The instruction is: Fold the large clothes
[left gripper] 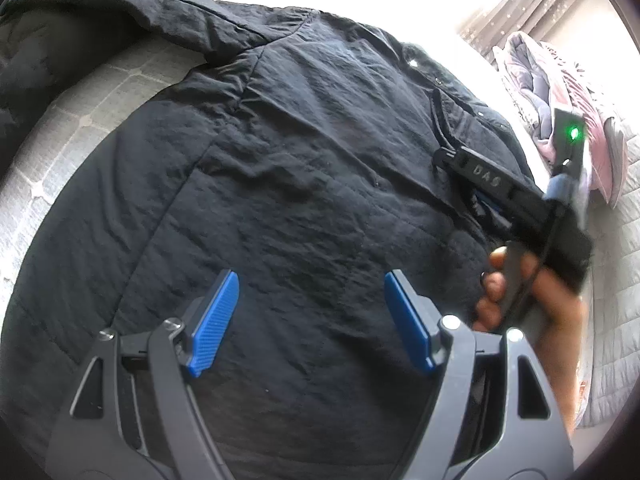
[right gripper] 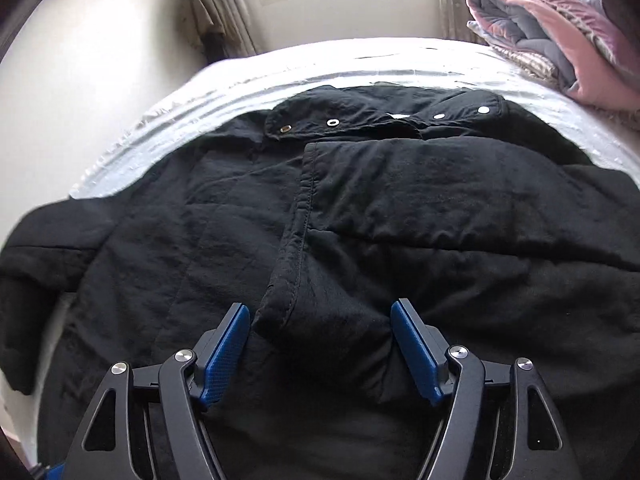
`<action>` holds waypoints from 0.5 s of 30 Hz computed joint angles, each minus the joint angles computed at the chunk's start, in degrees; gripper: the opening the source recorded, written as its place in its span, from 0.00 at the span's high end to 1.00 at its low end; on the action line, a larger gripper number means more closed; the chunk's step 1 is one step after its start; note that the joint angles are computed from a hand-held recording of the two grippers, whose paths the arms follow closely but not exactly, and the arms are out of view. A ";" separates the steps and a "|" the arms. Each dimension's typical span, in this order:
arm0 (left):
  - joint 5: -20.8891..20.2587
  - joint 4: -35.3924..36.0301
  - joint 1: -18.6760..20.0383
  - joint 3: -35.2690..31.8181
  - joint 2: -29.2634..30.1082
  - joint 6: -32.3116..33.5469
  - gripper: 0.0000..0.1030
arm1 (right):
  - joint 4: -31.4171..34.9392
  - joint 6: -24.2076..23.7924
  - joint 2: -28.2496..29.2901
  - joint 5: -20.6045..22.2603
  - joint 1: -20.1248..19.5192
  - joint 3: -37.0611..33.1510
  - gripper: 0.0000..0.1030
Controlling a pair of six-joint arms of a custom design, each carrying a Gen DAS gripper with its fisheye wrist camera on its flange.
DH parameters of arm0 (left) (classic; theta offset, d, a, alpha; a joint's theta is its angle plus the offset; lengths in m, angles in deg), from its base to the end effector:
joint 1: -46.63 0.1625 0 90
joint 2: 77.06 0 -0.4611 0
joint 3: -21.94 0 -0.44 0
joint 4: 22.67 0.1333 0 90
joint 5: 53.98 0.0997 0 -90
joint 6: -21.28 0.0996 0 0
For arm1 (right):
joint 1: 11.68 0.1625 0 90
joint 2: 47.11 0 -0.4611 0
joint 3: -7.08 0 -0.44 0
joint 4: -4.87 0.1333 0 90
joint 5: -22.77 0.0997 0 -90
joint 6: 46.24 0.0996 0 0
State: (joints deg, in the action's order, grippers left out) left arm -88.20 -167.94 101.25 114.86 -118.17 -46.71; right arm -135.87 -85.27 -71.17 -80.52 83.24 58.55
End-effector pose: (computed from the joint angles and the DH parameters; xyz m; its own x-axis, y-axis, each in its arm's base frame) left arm -0.2424 -0.7138 0.0700 -0.7185 -0.6477 -0.2534 -0.2353 0.5692 -0.7878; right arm 0.1908 -0.9286 0.0984 -0.7097 -0.5705 0.4134 -0.6767 0.7152 -0.1747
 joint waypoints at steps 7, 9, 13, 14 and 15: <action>6.46 9.85 -1.06 1.20 -2.66 -7.51 0.26 | -4.71 2.11 -11.63 1.04 0.99 15.35 0.27; 8.11 11.85 -1.44 2.44 -4.10 -9.39 0.27 | -5.06 4.93 -15.88 -1.44 0.96 20.32 0.27; 11.94 16.81 -2.31 5.96 -8.30 -15.99 0.26 | -1.40 10.07 -21.72 -3.29 0.65 25.61 0.24; 13.07 19.06 -2.47 7.16 -10.09 -18.65 0.26 | -1.29 10.42 -23.19 -2.92 0.59 27.16 0.20; 14.04 21.19 -2.45 7.84 -11.46 -21.02 0.26 | -0.99 10.12 -23.79 -2.30 0.56 27.73 0.18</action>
